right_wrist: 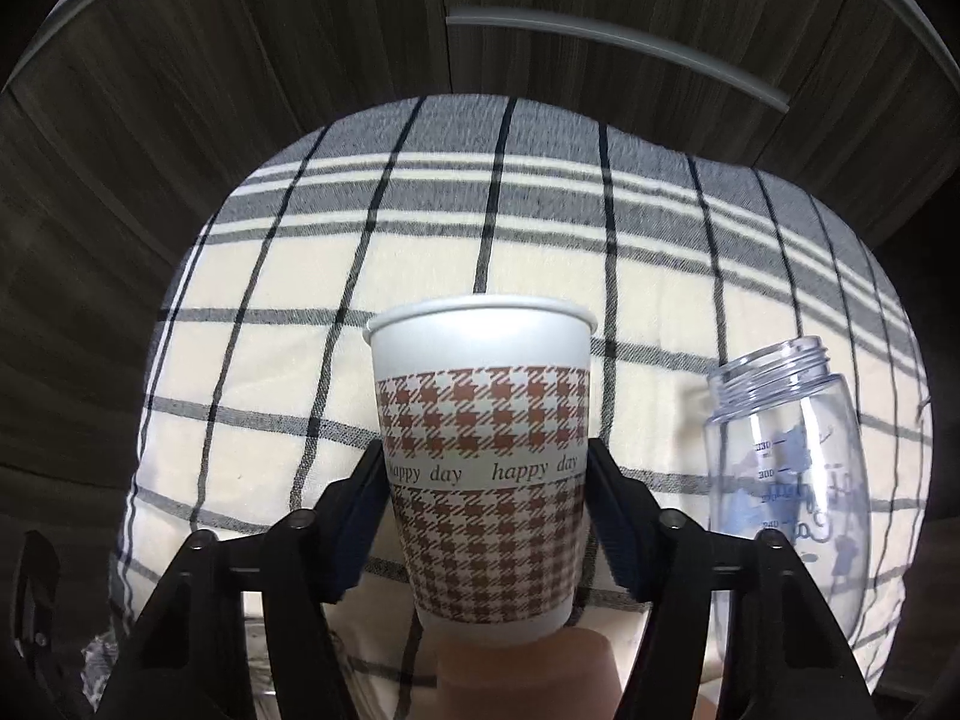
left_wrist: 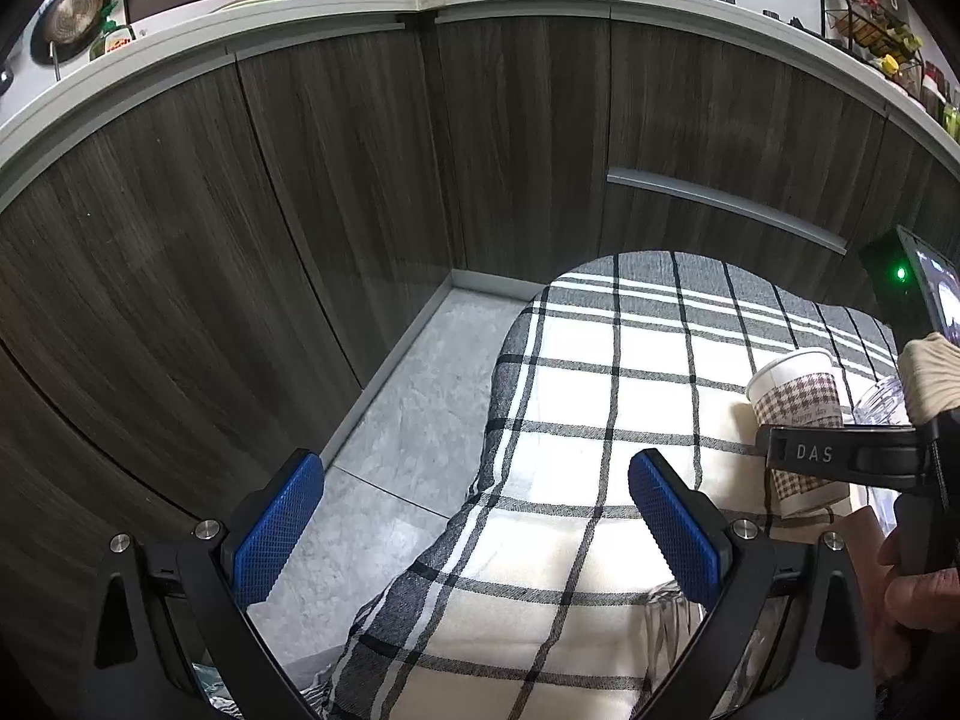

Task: Flip cup upside down
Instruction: 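Move the right gripper to the houndstooth paper cup and close on it, then lift the paper cup with the right gripper and pass it toward the left gripper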

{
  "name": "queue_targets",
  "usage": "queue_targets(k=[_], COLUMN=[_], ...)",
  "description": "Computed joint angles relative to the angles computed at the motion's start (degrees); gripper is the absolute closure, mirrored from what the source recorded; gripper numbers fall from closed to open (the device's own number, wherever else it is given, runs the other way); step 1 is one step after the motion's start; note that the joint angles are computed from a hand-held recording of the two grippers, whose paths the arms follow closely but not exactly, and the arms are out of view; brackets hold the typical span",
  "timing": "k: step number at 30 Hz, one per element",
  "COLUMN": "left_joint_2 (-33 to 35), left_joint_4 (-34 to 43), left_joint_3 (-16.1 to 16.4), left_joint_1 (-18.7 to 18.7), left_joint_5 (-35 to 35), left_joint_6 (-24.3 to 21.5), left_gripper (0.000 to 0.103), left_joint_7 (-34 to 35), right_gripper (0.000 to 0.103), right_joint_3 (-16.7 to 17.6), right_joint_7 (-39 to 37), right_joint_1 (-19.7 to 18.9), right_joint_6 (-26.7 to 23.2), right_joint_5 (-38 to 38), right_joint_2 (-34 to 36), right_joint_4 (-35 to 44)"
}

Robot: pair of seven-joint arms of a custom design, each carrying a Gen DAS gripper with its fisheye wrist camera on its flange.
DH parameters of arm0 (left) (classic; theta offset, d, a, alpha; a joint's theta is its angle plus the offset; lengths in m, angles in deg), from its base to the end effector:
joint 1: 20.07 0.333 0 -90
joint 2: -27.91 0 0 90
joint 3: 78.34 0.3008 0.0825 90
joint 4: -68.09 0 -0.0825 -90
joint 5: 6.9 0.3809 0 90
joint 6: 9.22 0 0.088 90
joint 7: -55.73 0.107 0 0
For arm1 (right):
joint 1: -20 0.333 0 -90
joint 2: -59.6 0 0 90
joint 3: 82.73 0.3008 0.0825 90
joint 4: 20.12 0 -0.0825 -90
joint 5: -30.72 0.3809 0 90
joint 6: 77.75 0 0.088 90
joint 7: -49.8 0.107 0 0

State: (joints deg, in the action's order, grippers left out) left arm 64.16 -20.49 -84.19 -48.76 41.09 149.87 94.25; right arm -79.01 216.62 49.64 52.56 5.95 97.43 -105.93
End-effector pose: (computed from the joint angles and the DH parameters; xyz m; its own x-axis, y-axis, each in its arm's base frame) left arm 0.5902 -0.4289 0.3299 -0.3280 -0.9414 -0.0791 -0.6862 0.2949 -0.6650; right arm 0.6058 0.3772 0.2838 -0.4896 -0.8719 -0.0050 -0.8247 0.4649 -0.3223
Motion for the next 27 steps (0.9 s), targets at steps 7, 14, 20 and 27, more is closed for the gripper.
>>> queue_targets(k=[7,14,20,27], left_joint_2=[-2.94,-11.03,-19.43,-26.31], left_joint_4=[-2.73,-10.96,-20.05,-28.73], left_joint_3=[0.39,0.01,-0.94,-2.89], left_joint_1=[0.20,1.94,3.95,7.07], left_joint_5=[1.10,4.26,9.04,14.93], left_joint_6=[1.45,4.59,6.94,8.44], left_gripper=[0.000,0.000,0.000,0.000], left_joint_7=[-1.59,-5.14,-8.77,-13.89], right_gripper=[0.042,0.042,0.042,0.042], right_joint_3=[-0.52,-0.20,1.73,4.81], right_joint_7=[1.77,8.02,17.72,29.13], right_joint_1=[0.62,3.23,6.55,9.13], right_joint_6=[1.30,1.44,0.71,3.05], right_joint_5=[-1.66,-5.52,-9.31,-9.96], right_joint_2=[-2.98,-9.83,-16.00,-19.02], right_joint_4=[-2.10,-6.47,-11.44,-17.36])
